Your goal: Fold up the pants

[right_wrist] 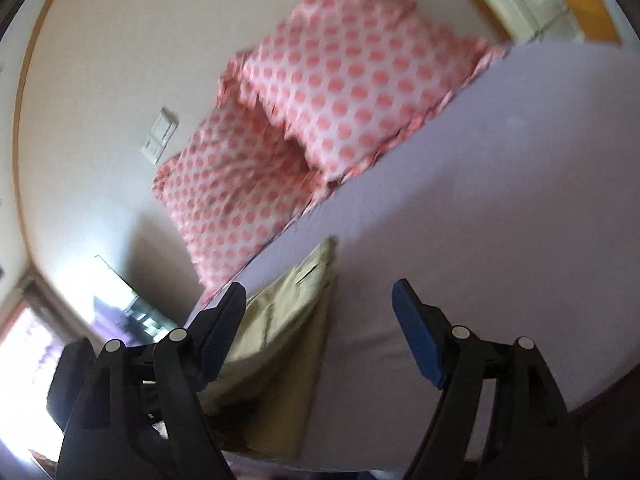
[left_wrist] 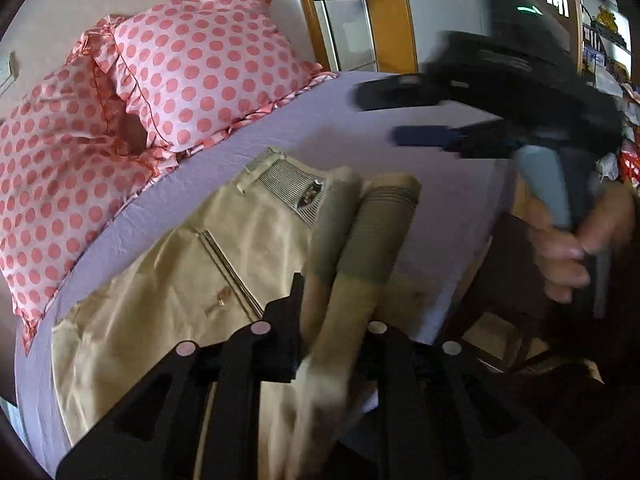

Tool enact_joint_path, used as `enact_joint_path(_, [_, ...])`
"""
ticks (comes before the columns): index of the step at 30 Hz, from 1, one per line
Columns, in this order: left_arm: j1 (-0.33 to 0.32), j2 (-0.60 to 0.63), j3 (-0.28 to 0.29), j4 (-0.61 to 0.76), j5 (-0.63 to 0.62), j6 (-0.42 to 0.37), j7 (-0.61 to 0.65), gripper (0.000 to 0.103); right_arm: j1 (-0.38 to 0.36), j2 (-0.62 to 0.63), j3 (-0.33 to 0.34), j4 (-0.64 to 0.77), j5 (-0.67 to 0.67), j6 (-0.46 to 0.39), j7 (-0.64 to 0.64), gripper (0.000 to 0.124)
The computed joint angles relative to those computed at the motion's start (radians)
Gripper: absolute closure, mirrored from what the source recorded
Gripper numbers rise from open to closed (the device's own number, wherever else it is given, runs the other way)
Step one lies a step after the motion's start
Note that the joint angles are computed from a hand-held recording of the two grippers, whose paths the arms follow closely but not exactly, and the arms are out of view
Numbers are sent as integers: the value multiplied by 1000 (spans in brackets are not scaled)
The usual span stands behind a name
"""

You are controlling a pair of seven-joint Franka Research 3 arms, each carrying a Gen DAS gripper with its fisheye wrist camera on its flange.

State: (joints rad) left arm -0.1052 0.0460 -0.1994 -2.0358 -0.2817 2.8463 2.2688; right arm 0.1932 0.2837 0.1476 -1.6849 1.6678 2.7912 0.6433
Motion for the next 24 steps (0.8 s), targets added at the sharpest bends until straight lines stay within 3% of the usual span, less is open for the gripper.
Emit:
enact_joint_path(3, [23, -73, 19, 1, -283, -163, 163, 74, -6, 82, -10, 94, -251, -158, 233, 48])
enact_joint_path(6, [39, -116, 93, 12, -447, -255, 209, 60, 16, 153, -24, 182, -498, -212, 422, 61])
enact_joint_path(8, [75, -106, 126, 27, -416, -184, 90, 57, 13, 177, -12, 212, -565, -227, 451, 68])
enact_joint_path(10, [135, -56, 162, 71, -317, -155, -116, 56, -15, 209, 25, 252, -570, -267, 440, 72])
enact_joint_path(13, [210, 37, 184, 180, -263, -271, -250, 53, -33, 263, 56, 323, -611, -303, 451, 72])
enact_joint_path(17, [299, 152, 151, 325, -323, -462, -255, 51, -65, 334, 93, 418, -614, -360, 481, 80])
enact_joint_path(21, [366, 229, 93, 418, -389, -568, -226, 50, -85, 353, 108, 450, -627, -412, 495, 84])
enact_joint_path(22, [375, 249, 82, 444, -401, -583, -223, 49, -88, 369, 110, 476, -634, -440, 500, 88])
enact_joint_path(24, [399, 292, 59, 502, -440, -631, -219, 53, -105, 407, 124, 521, -624, -509, 530, 106])
